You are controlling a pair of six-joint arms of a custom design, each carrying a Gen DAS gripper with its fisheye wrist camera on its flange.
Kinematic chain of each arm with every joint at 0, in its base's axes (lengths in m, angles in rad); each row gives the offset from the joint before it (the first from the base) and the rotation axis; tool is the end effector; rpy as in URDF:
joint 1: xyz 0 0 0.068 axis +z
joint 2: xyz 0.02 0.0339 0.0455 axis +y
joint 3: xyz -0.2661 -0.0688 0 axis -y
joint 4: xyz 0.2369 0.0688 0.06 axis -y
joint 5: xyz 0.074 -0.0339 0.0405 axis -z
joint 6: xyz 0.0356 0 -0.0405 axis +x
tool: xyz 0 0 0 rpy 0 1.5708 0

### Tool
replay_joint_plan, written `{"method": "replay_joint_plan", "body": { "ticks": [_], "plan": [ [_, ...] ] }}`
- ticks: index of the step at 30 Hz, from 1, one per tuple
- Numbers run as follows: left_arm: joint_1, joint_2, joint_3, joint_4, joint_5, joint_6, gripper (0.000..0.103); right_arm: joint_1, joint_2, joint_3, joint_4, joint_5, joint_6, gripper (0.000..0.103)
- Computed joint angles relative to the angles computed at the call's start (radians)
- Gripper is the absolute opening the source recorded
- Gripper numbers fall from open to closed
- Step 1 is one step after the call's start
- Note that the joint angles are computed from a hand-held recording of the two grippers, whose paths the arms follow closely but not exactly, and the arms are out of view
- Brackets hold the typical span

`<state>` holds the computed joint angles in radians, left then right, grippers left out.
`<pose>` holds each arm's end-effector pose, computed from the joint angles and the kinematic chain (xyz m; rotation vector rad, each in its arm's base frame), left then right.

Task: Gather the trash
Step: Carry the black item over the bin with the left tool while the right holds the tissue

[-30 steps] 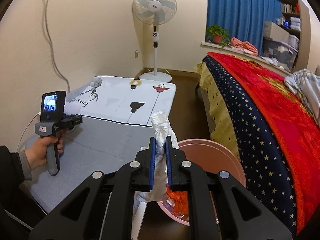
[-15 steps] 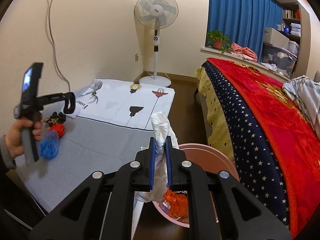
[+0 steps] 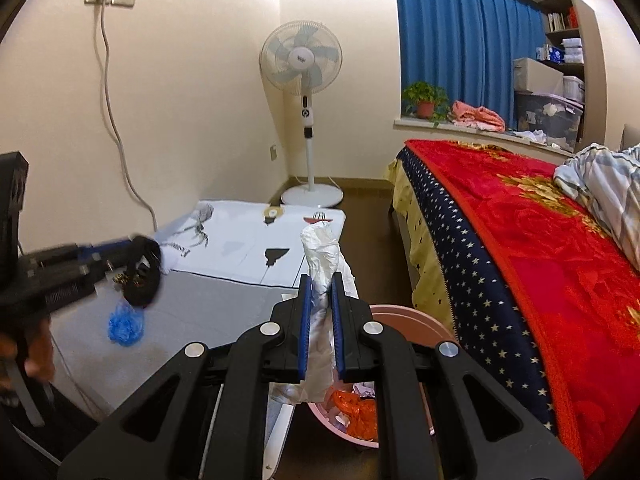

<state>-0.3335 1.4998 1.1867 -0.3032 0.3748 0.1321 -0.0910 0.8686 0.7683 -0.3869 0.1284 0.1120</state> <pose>0.3098 -0.1211 0.3011 0.7093 2.0672 -0.5234 0.1852 -0.0215 0.3015 0.2872 2.0356 -0.1191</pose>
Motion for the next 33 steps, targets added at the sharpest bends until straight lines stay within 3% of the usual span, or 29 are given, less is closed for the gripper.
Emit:
{"method": "replay_joint_plan", "body": {
  "ticks": [10,18,33],
  "plan": [
    [-0.209,-0.046,-0.018,-0.017,-0.085,-0.038,0.022,-0.241,-0.148,-0.021,-0.096,-0.158,-0.04,0.01],
    [-0.307,0.006,0.015,0.008,-0.123,-0.053,0.022,-0.452,-0.148,-0.029,-0.124,-0.296,-0.099,0.01],
    [-0.328,0.232,0.152,0.046,-0.112,-0.073,0.022,-0.454,0.027,-0.068,-0.033,-0.174,-0.144,0.01]
  ]
}}
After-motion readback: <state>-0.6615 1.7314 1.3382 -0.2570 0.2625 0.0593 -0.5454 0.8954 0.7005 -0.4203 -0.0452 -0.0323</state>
